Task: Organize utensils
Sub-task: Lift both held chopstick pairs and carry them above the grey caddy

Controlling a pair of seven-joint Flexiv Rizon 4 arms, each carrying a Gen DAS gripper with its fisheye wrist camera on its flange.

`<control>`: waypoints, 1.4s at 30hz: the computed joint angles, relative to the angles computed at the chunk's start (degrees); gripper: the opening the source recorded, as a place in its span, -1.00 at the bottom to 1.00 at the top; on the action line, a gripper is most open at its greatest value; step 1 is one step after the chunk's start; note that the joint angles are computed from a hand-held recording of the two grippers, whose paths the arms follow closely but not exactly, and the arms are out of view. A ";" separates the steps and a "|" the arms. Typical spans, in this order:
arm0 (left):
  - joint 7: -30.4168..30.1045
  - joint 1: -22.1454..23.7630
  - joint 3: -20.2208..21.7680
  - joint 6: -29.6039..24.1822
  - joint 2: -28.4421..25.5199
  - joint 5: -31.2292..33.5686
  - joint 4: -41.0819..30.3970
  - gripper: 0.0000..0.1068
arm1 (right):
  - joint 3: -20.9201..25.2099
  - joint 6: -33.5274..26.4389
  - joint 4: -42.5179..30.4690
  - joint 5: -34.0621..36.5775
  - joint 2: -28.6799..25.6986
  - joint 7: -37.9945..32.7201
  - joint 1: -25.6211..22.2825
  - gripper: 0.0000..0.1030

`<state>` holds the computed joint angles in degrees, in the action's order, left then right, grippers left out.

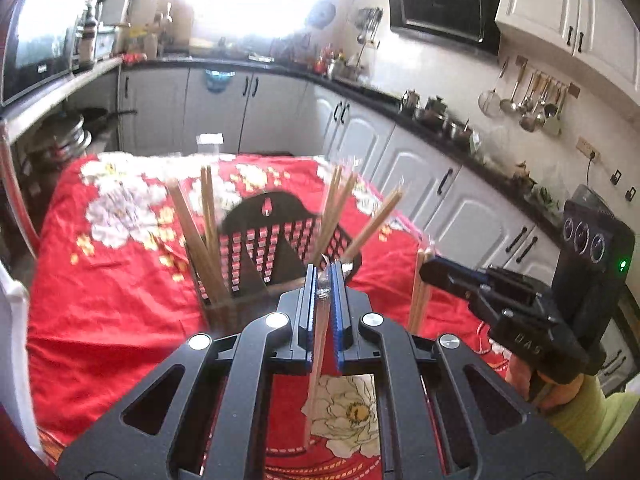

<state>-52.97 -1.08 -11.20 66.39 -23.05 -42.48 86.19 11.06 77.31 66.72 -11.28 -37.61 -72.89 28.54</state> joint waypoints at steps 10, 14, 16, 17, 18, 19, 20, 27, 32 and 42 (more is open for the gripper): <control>2.97 1.11 -0.89 2.94 1.07 -2.74 -2.37 -0.94 | -0.63 1.24 -3.78 -0.85 -1.00 -0.24 0.82 -0.89; 3.59 1.00 -0.72 3.76 1.12 -2.58 -3.61 -0.94 | -1.52 1.57 -5.83 -1.30 -1.80 0.44 1.36 -0.89; 3.42 1.10 -0.63 3.73 0.79 -2.35 -4.62 -0.94 | -2.06 1.51 -6.97 -1.66 -2.28 0.85 1.65 -0.89; 3.31 1.15 -0.61 3.65 0.72 -2.23 -5.03 -0.94 | -2.34 1.47 -7.38 -1.87 -2.43 1.05 1.80 -0.89; 3.21 1.21 -0.58 3.51 0.52 -2.03 -5.57 -0.94 | -2.78 1.40 -8.18 -2.19 -2.81 1.32 2.03 -0.89; 3.10 1.23 -0.52 3.37 0.41 -1.76 -5.94 -0.94 | -2.82 1.12 -9.04 -2.38 -3.19 1.34 2.08 -0.89; 3.09 1.27 -0.44 3.15 0.18 -1.33 -6.60 -0.94 | -2.72 0.91 -9.70 -2.46 -3.48 1.24 2.07 -0.89; 1.75 1.62 -0.52 2.71 -1.46 0.39 -10.51 -0.94 | -2.95 -0.14 -16.07 -3.13 -6.49 -0.20 2.61 -0.89; 1.13 1.79 -0.96 3.52 -2.77 1.34 -13.62 -0.94 | -3.76 -0.60 -19.99 -3.13 -8.28 -0.72 3.11 -0.89; -3.24 2.04 -0.99 3.58 -6.71 5.04 -20.76 -0.94 | -5.26 -3.42 -31.19 -2.76 -13.85 -1.79 4.19 -0.89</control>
